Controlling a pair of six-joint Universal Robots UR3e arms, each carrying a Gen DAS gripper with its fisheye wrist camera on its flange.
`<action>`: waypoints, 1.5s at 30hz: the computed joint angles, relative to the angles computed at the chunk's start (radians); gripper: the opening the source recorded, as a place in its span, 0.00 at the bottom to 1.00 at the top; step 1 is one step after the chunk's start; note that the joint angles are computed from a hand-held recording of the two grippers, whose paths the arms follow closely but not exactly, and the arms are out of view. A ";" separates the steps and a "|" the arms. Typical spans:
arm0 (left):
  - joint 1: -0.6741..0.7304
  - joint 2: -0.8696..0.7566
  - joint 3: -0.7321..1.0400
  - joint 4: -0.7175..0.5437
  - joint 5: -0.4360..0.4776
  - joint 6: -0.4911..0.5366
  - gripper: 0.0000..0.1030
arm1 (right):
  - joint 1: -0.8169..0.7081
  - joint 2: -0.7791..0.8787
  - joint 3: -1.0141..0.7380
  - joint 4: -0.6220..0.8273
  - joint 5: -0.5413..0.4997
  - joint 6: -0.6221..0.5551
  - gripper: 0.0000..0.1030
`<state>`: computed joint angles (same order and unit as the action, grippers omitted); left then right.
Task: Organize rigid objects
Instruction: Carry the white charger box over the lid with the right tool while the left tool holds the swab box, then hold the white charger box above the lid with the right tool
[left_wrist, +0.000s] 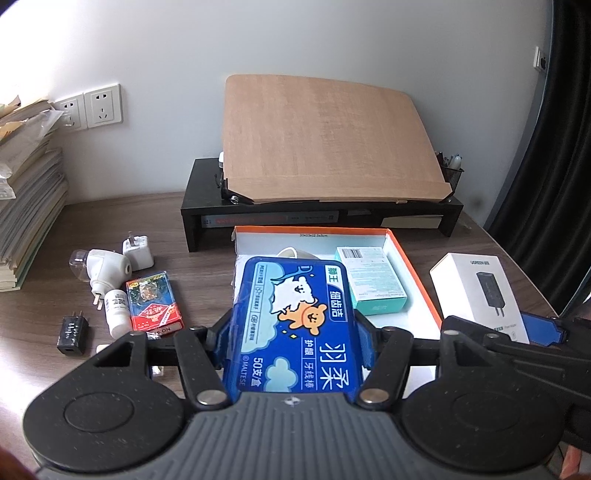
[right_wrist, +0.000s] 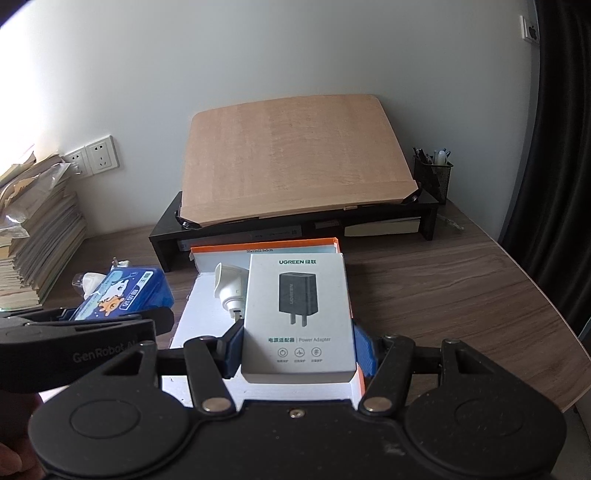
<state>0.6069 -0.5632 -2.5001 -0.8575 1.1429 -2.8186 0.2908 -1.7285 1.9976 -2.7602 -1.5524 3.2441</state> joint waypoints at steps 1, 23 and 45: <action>0.000 0.001 0.000 0.003 0.004 -0.003 0.61 | 0.000 0.002 -0.001 -0.002 0.001 0.000 0.69; -0.049 -0.129 -0.006 0.147 0.060 -0.086 0.61 | 0.009 0.077 -0.068 0.002 0.004 -0.045 0.69; 0.022 -0.164 -0.004 0.092 0.033 0.047 0.61 | 0.049 0.186 -0.140 0.020 -0.021 0.010 0.69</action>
